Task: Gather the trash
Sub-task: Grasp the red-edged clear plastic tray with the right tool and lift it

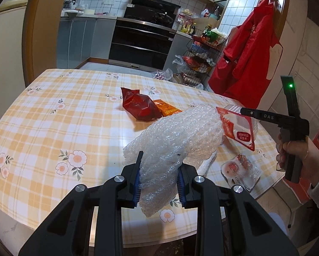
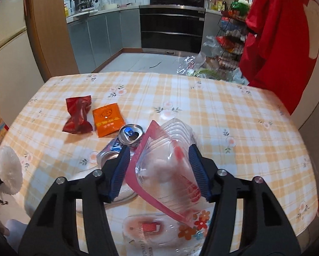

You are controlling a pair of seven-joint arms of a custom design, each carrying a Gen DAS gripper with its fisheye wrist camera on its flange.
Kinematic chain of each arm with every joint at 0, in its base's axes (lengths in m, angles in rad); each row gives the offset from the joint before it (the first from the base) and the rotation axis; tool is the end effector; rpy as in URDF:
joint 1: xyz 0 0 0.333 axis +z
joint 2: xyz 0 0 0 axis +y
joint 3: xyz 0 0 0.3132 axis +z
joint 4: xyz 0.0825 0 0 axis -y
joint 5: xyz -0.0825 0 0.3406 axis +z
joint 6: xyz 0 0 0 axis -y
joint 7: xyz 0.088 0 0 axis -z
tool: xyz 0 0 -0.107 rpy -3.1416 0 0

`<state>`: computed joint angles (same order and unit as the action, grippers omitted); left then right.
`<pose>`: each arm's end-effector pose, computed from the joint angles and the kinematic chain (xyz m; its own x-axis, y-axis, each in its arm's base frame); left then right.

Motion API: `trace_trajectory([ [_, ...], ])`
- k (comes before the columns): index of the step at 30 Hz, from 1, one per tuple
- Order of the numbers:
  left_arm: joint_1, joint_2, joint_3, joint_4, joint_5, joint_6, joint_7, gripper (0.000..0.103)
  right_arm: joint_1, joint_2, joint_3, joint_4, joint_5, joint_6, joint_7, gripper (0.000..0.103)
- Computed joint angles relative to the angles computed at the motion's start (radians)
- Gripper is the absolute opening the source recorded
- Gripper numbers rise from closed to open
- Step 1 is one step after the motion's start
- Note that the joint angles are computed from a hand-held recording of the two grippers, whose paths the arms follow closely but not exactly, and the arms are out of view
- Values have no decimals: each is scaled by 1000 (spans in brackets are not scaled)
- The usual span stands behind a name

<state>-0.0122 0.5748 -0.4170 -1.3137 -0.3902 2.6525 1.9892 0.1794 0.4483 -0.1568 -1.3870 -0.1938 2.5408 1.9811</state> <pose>0.6897 -0.2078 0.5264 -0.5064 -0.8149 0.2820 -0.6506 0.1464 -0.7452 0.6946 0.0433 0.5482 -0.2187 -0.9756 -0.0181 -0.7184 0.1735 -0.6736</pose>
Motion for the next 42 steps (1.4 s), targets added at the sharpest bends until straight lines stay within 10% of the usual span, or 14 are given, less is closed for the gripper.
trace_trajectory([
  [14,37,-124,-31,-145,-117,32,118,26,-19,-133,48,-147,107,121,-33,55],
  [16,38,-144,-27,-167,-138,39,130,26,-14,-154,52,-166,104,130,-42,26],
  [21,39,-186,-16,-214,-189,54,158,26,-9,-166,67,-157,111,60,-75,24],
  [31,26,-260,18,-303,-291,67,217,26,-26,-237,51,-332,80,97,-11,58],
  [42,-15,-226,52,-275,-229,41,147,26,-94,-291,36,-494,52,151,19,73],
])
